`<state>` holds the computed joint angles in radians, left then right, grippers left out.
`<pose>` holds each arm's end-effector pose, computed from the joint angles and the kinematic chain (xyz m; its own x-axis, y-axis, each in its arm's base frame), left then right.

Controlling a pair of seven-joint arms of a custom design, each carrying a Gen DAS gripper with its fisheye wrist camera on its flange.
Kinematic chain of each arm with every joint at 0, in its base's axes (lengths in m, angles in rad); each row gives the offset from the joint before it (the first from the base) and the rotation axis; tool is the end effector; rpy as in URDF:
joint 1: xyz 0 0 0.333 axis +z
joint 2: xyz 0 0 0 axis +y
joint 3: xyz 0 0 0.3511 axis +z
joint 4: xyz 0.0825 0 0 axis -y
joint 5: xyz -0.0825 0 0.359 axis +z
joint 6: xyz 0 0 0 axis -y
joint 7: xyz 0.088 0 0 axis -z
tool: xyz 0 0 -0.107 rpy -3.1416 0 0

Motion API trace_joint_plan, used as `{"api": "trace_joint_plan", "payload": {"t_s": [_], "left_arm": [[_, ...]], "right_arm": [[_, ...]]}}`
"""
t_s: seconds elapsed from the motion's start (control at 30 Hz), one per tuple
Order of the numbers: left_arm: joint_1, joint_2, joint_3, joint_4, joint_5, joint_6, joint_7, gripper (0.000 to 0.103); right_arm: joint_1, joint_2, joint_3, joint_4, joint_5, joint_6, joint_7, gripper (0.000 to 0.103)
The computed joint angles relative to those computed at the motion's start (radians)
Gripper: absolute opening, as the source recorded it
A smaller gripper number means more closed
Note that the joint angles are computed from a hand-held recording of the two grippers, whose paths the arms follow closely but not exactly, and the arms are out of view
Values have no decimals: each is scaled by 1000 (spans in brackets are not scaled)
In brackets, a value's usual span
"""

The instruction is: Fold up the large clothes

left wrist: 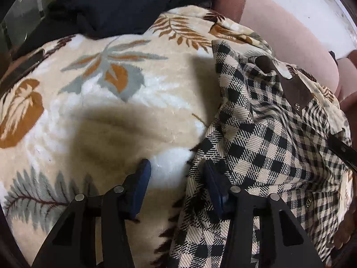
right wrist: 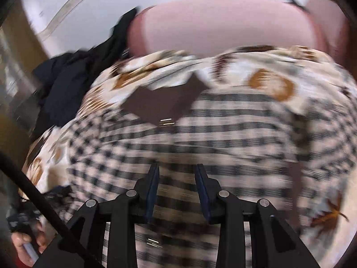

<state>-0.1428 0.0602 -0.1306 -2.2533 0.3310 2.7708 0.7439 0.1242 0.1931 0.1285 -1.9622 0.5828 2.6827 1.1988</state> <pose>0.5244 -0.1607 0.4380 0.2355 -0.9614 0.1424 -0.8516 -0.2747 -0.4464 0.6059 0.1333 0.4804 0.2372 -0.9197 -0.3130 -0.8542 -0.0440 -0.5180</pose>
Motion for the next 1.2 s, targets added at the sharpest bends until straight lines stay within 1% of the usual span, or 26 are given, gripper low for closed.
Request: {"api": "trace_joint_plan", "payload": {"t_s": [0.03,0.17,0.23,0.27,0.3,0.33,0.4,0.43,0.5,0.6,0.7,0.73,0.77,0.8,0.87,0.93,0.97,1.0,1.03,1.13,1.2], "left_arm": [[-3,0,-1,4,14,-10,-2,48],[-12,1,5,-3,106,-2,-61,48],[-10,-3,7,-13,122,10,-74,48],[-9,-4,7,-16,132,12,-79,48],[-9,-4,8,-17,150,12,-91,48],[-11,-3,8,-15,170,8,-108,48],[-16,1,9,-8,222,-3,-144,49],[-16,3,9,-7,236,-3,-154,49],[-15,4,9,-9,250,3,-160,49],[-10,8,9,-9,242,18,-145,49],[-13,6,11,-10,259,16,-154,50],[-14,6,11,-9,264,15,-157,50],[-13,7,11,-9,265,19,-157,50],[-11,6,12,-13,262,26,-155,50],[-8,1,10,-19,243,32,-143,50],[-5,-13,7,-28,214,31,-135,50],[-4,-23,8,-32,227,30,-159,50],[-3,-30,7,-33,259,21,-195,50],[-3,-36,4,-31,300,9,-237,50],[3,-39,-8,-16,383,-23,-316,50],[7,-36,-12,-10,399,-28,-348,50]], "right_arm": [[3,16,14,24,16,-19,-13,37],[27,119,80,178,65,-112,-73,37],[38,192,113,289,82,-191,-95,37],[45,220,119,332,76,-227,-94,37],[70,267,113,398,35,-268,-65,37],[113,316,90,464,-43,-290,-6,36],[183,394,41,570,-184,-309,117,34],[202,433,28,623,-232,-316,164,31],[218,496,24,715,-286,-313,228,31],[242,585,15,864,-373,-367,312,31],[241,614,26,943,-427,-436,311,31],[237,595,26,925,-432,-435,307,31],[231,568,28,884,-436,-396,306,31],[219,517,29,808,-434,-343,304,31],[195,432,31,687,-432,-274,304,31],[178,324,14,530,-460,-198,305,31],[176,283,1,468,-486,-172,311,31],[169,253,-4,425,-502,-158,311,31],[155,208,-4,353,-508,-131,304,31],[108,120,0,203,-490,-87,277,31],[69,83,15,135,-429,-76,233,31]]}}
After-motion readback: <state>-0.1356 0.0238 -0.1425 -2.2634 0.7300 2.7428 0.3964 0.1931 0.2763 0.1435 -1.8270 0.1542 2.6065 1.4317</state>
